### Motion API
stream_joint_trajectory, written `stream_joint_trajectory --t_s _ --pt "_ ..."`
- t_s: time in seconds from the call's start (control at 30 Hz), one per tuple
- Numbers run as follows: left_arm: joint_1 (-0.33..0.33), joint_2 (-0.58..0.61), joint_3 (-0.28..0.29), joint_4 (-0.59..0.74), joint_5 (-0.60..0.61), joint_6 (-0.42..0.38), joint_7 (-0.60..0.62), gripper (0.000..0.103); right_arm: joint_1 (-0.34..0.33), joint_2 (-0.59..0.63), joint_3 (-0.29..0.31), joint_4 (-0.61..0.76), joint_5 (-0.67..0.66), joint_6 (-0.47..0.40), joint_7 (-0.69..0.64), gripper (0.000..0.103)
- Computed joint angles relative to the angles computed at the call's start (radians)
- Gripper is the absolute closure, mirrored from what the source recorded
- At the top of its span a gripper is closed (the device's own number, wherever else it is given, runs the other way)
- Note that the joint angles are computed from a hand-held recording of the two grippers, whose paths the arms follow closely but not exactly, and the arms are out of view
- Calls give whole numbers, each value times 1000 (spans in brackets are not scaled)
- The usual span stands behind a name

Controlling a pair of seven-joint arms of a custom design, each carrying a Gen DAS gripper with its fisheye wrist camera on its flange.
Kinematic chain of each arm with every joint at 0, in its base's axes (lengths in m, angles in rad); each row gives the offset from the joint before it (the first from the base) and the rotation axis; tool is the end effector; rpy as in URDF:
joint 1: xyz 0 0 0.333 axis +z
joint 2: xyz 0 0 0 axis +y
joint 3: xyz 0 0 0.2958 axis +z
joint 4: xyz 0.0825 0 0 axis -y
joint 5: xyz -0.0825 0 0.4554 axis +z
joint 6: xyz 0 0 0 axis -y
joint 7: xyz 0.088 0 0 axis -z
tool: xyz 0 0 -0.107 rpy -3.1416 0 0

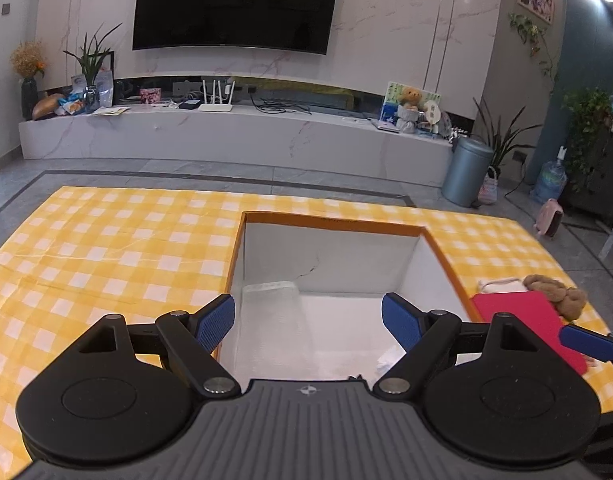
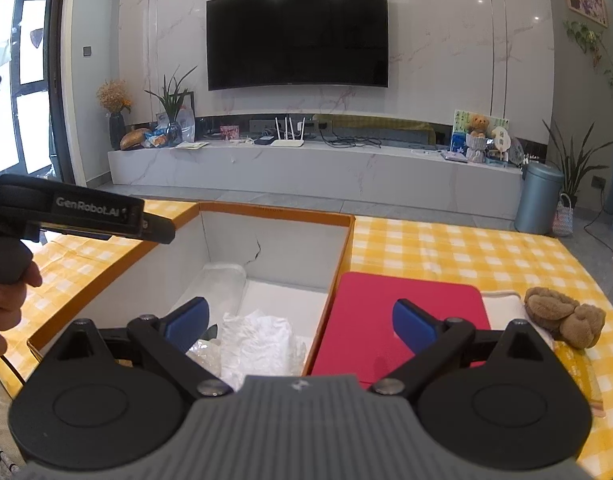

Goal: Organize soft objects
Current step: 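Lower the white mesh bag into the bin and open the left gripper, then move both grippers back to the soft items beside the red box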

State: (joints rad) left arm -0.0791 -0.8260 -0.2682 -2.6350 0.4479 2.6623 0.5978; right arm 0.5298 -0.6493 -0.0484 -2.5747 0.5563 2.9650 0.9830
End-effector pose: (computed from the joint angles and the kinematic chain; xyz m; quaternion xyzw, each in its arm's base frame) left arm 0.4128 -0.1681 0.5454 -0.7169 0.5236 -0.3314 0.3196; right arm 0.4396 0.1874 0.5484 -0.7540 0.4136 -0.2246 0.4582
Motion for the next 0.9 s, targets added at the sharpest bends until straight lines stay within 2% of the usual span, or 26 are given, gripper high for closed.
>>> stream_joint_trajectory --t_s 0.23,0.3,0.4,0.53,0.63,0.8,0.9 --pt "-9 -48 -27 3 10 -53 -19 5 1 -44 -1 -14 -7 12 -3 6" --pt "-10 -68 -34 -3 27 -41 -23 5 -7 -59 3 -19 -15 15 2 6" --pt "-19 -93 -33 -5 19 -30 -51 5 -33 -81 15 -27 -34 27 19 6" --pt "-33 -100 -33 1 26 -13 -31 5 -93 -105 35 -28 -71 30 63 6" --pt "-37 -101 -43 3 30 -9 -30 5 -119 -123 16 -19 -93 12 75 6" --pt "-62 -64 -45 30 29 -10 6 5 -99 -127 -87 29 -53 -67 44 6" --pt "-61 -44 -59 45 38 -2 7 5 -164 -97 -73 56 -80 -80 10 6"
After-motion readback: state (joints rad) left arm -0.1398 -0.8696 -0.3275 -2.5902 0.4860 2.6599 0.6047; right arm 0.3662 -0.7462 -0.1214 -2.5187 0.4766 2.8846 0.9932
